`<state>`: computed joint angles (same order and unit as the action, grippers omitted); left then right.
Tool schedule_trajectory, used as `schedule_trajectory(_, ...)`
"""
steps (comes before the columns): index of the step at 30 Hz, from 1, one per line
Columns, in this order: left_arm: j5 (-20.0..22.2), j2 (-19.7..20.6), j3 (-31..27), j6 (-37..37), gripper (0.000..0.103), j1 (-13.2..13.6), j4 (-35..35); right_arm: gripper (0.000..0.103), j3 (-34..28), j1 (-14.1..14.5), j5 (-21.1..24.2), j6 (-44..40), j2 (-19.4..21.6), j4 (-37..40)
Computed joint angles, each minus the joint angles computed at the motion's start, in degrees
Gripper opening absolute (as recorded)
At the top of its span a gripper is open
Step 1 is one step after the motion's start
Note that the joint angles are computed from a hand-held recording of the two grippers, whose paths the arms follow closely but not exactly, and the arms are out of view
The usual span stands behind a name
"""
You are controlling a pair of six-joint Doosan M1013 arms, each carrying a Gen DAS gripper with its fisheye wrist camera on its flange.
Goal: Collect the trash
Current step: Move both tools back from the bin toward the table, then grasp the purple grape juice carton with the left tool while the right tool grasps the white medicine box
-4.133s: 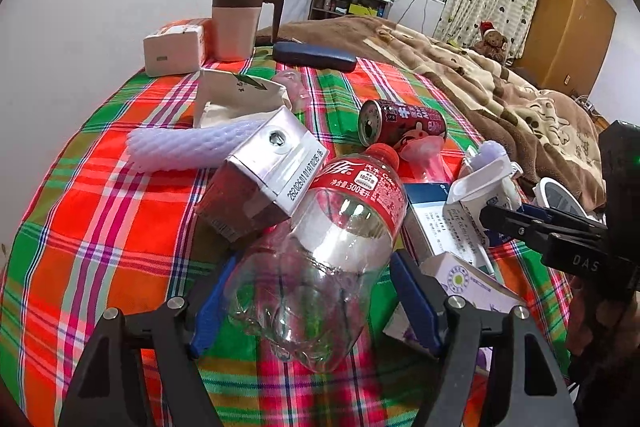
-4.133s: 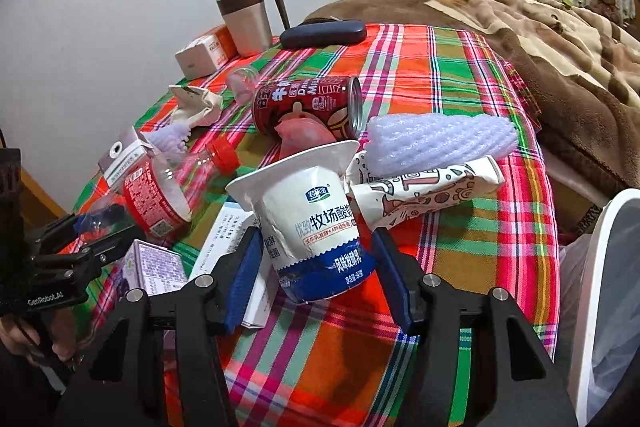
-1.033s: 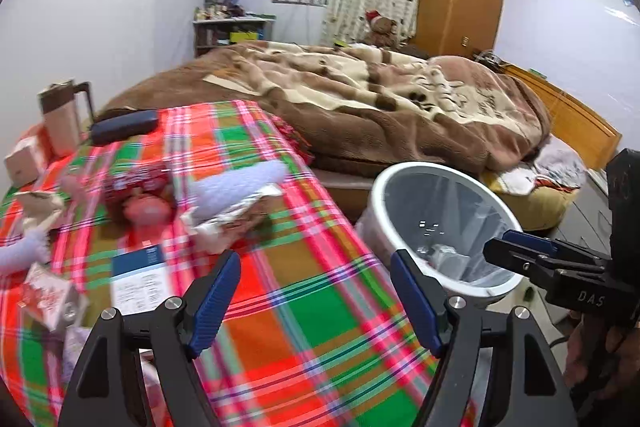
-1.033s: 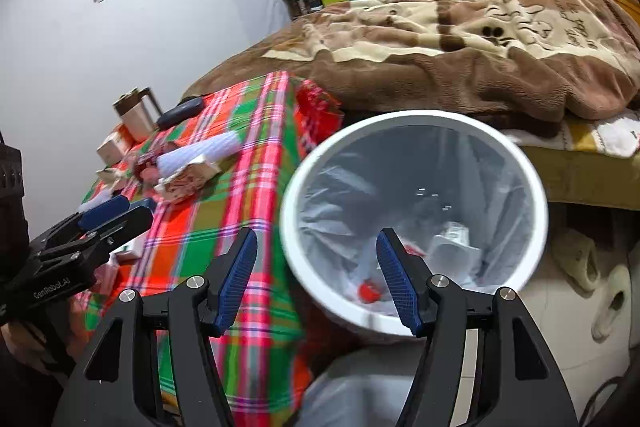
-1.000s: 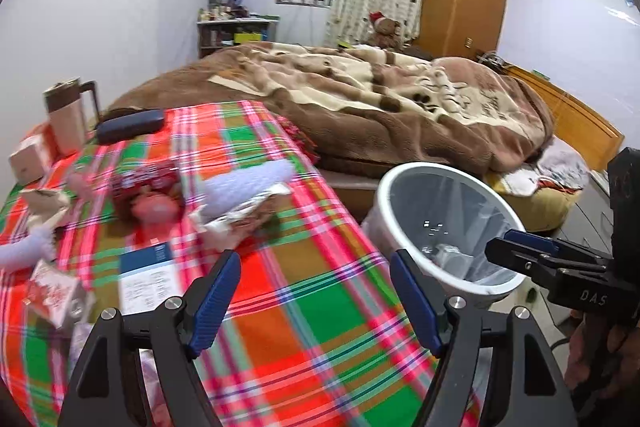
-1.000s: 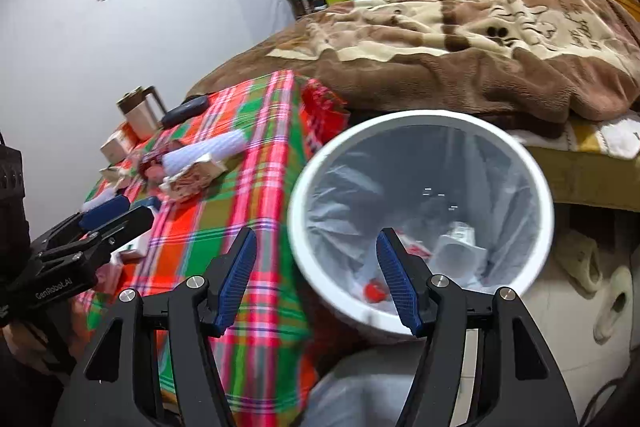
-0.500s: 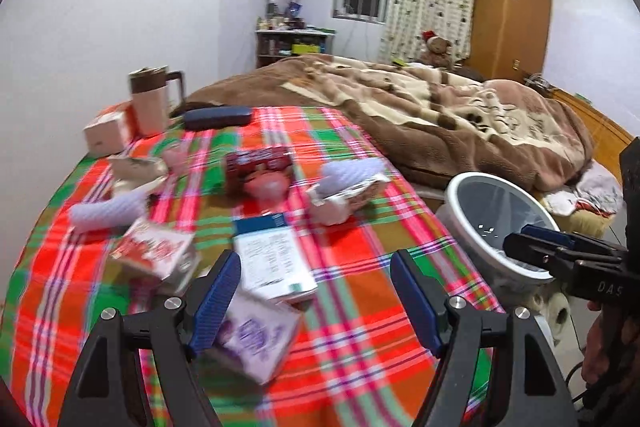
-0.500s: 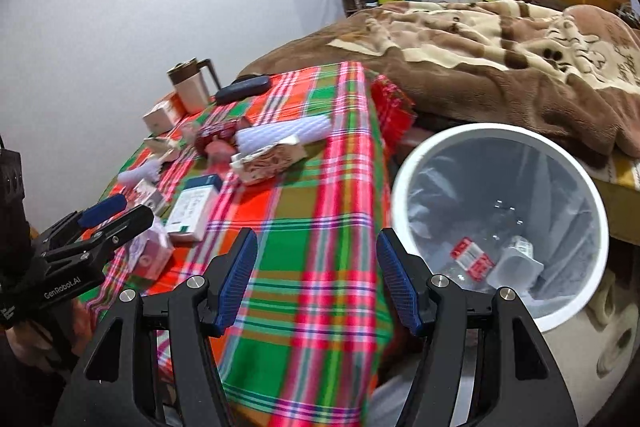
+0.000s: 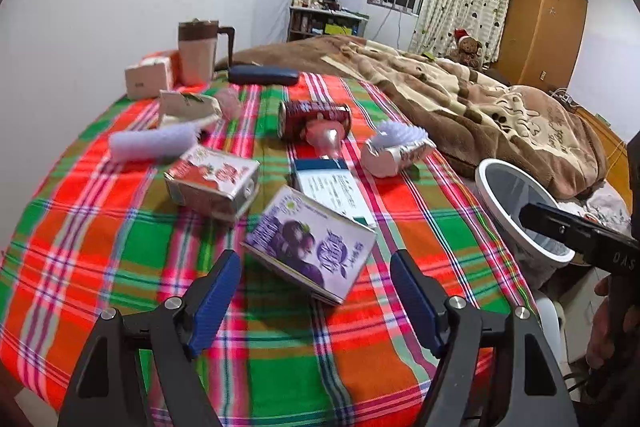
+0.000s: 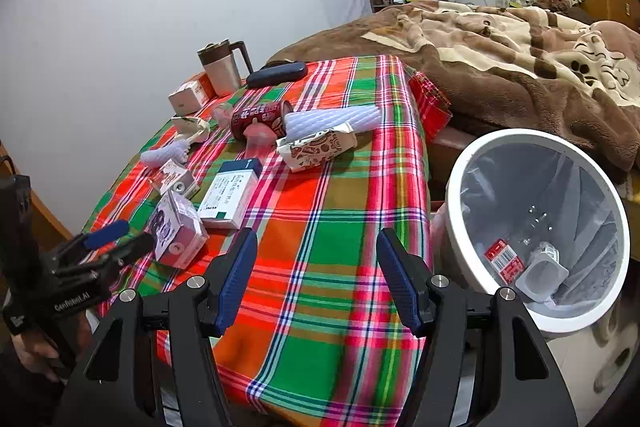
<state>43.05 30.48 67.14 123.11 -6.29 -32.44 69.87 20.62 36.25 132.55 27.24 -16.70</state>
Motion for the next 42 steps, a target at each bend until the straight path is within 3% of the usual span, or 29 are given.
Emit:
schedule_trajectory(7,-0.3,1.6,-1.1,-3.9,0.077,-1.0,6.1,0.064,-0.5,0.2,0.8,0.0,0.1,0.0)
schedule_trajectory(16,-3.9,1.4,-1.1,-12.9,0.077,1.1,12.1,0.064,-2.1,0.1,1.1,-3.1,1.3,2.8)
schedule_trajectory(21,-2.7,1.3,-1.6,-12.9,0.077,2.0,8.7,0.064,-3.2,0.3,1.3,-5.1,2.0,4.3)
schedule_trajectory(26,-0.4,2.8,-4.0,-11.7,0.077,0.9,5.8,0.064,-3.6,0.4,2.0,-4.9,2.1,4.0)
schedule_trajectory(36,0.1,4.8,-6.0,-15.7,0.076,0.3,9.6,0.064,-5.0,0.5,4.0,-4.1,2.9,3.3)
schedule_trajectory(42,-0.5,4.5,-5.1,-18.6,0.057,1.6,12.2,0.064,-8.6,0.6,5.6,-8.4,5.4,6.8)
